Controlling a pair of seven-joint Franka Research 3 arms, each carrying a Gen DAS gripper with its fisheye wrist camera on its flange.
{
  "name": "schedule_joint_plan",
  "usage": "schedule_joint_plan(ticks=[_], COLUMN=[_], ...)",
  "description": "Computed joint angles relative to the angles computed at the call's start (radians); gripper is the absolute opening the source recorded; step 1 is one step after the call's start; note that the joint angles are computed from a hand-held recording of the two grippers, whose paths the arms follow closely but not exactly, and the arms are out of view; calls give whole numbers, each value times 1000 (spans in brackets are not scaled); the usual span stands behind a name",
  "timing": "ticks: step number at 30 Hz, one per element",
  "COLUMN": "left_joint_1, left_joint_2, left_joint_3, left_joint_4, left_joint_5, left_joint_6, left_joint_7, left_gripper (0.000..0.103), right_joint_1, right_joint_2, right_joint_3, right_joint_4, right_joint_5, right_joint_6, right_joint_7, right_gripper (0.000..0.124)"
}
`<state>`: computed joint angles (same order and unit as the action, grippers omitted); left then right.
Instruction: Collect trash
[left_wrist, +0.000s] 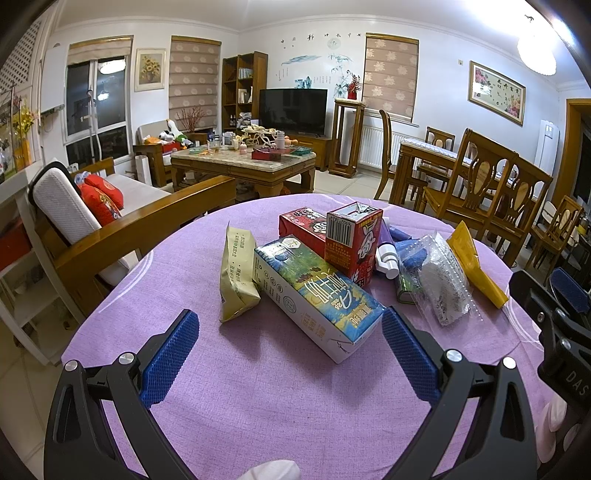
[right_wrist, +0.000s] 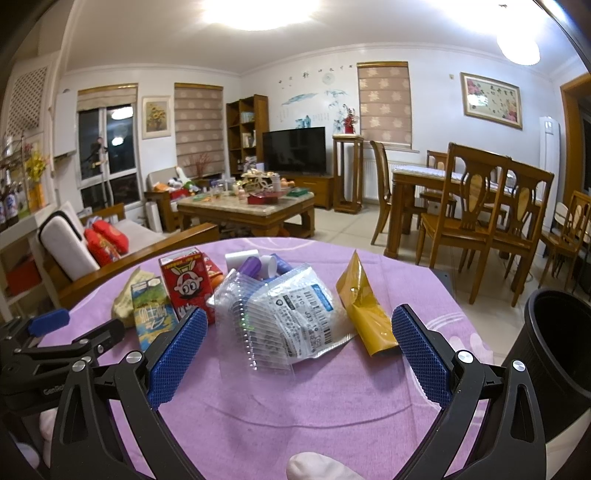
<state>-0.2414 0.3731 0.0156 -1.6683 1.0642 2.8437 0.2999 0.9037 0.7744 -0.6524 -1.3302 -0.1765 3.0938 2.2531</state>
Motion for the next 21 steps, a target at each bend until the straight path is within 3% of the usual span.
schedule_joint_plan(ticks=[18,21], left_joint_1=[1,2], left_joint_2=[0,0], left_joint_3=[0,0], left_joint_4=[0,-1], left_joint_5=[-7,-8], left_joint_6=[1,5], left_joint_7=[6,6], left_gripper=[98,98], right_joint_1=[-4,12], right_joint_2=[0,-17], right_joint_3=[6,-12], right_joint_4=[5,-49], right_joint_5=[-2,-2], right_joint_6=[-6,29], right_joint_7=[3,4], right_gripper=[99,99])
